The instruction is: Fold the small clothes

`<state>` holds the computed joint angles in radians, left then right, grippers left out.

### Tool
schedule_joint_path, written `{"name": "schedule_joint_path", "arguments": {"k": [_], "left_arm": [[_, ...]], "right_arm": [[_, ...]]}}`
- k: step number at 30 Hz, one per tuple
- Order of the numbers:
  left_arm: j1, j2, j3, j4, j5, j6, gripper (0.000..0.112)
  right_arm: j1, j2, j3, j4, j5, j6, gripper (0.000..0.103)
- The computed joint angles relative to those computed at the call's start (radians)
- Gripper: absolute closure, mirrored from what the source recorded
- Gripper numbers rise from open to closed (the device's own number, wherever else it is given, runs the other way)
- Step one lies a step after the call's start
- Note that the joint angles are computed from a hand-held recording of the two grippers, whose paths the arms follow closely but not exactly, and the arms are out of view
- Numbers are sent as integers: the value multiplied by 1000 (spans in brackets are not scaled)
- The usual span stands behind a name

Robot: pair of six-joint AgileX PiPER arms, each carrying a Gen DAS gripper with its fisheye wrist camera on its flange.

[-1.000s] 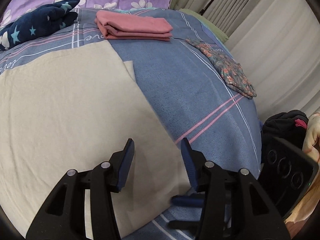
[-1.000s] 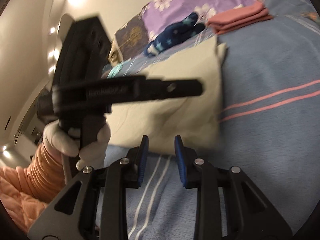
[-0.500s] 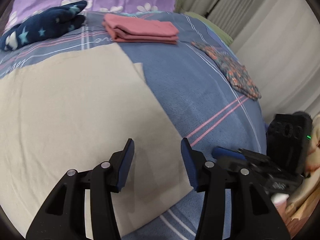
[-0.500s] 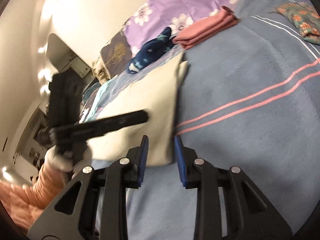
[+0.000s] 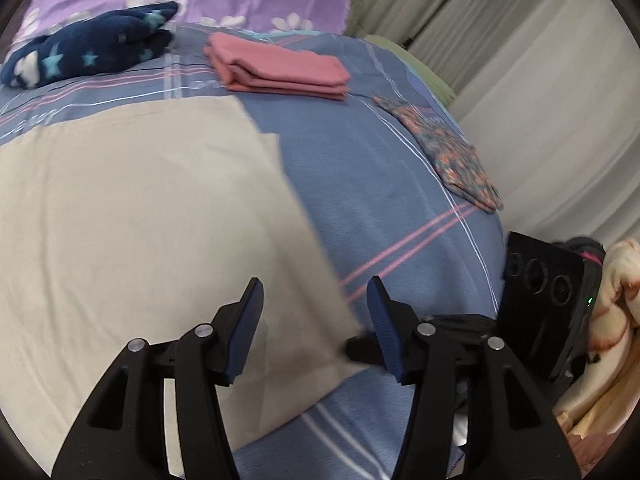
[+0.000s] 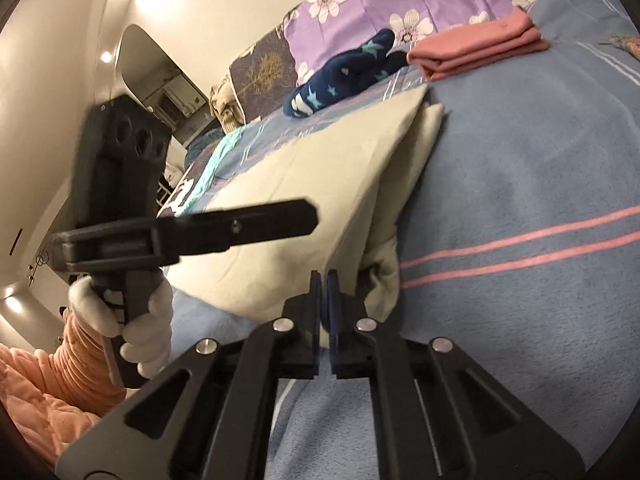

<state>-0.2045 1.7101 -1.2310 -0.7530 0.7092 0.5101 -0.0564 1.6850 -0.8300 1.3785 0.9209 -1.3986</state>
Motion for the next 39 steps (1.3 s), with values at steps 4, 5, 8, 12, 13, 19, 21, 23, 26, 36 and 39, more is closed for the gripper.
{"name": "schedule_joint_path", "arguments": {"k": [4,5,8,12,13,19,21,23,26,36,39], "left_arm": [[-71,80,-77,155,2,-124,55],[-83,109,-102,196,18,-154,58],[-116,114,-87,319,-26,-226,74],[-75,76,-41,230,-5,-140,78],[-72,65,-27,227,-4,-131,78],[-68,27,42,188,-20,-96,78],[-69,23,45,198,-13,-113,78],[-82,21,39,236,-7,-143,78],[-111,24,18,295,17,-178,78],[-150,28,-2,294,66,-58,102],[-158,39,-14,286,65,-24,103]], "right_arm": [[49,14,-22,-13,-41,26,99],[52,11,-21,-22,-46,32,98],[37,-8,-14,-78,-27,59,91],[-76,-52,-1,-121,71,16,84],[-117,-64,-4,-121,75,16,79],[-202,77,-208,-116,61,221,74],[-142,167,-333,-163,36,337,74],[-81,256,-469,-235,25,463,73],[-11,362,-656,-335,26,630,68],[92,555,-1031,-462,26,889,101],[86,532,-1027,-403,-21,848,101]]}}
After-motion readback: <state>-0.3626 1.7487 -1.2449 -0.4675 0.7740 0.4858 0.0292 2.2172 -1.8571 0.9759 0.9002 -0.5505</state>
